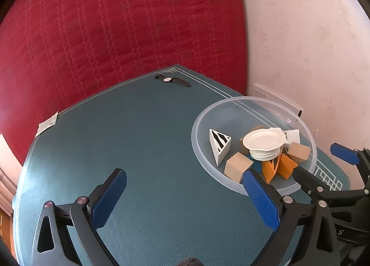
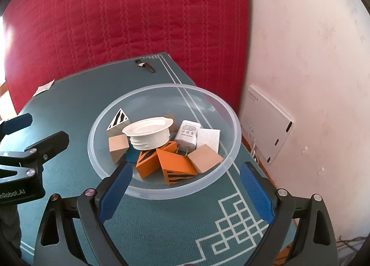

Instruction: Organize rigid objects

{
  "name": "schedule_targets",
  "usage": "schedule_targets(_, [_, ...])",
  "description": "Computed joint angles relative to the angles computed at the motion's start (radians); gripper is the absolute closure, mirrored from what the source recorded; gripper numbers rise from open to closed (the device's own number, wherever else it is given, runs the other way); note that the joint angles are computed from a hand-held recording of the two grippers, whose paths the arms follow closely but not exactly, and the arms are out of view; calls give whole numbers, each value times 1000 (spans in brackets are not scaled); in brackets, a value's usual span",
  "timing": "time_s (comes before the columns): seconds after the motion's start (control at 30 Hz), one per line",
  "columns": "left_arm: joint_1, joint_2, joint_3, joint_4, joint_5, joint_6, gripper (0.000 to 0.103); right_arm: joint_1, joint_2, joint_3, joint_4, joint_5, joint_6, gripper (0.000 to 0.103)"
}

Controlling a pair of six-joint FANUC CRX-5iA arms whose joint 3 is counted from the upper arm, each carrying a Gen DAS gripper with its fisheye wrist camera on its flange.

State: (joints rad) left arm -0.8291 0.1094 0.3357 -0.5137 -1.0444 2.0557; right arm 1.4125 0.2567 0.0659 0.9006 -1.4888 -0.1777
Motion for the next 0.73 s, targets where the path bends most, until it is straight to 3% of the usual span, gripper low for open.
schedule_targets(0.73, [-10,10,13,6,-9,-24,1,-3,9,10,-2,-22,-8,8])
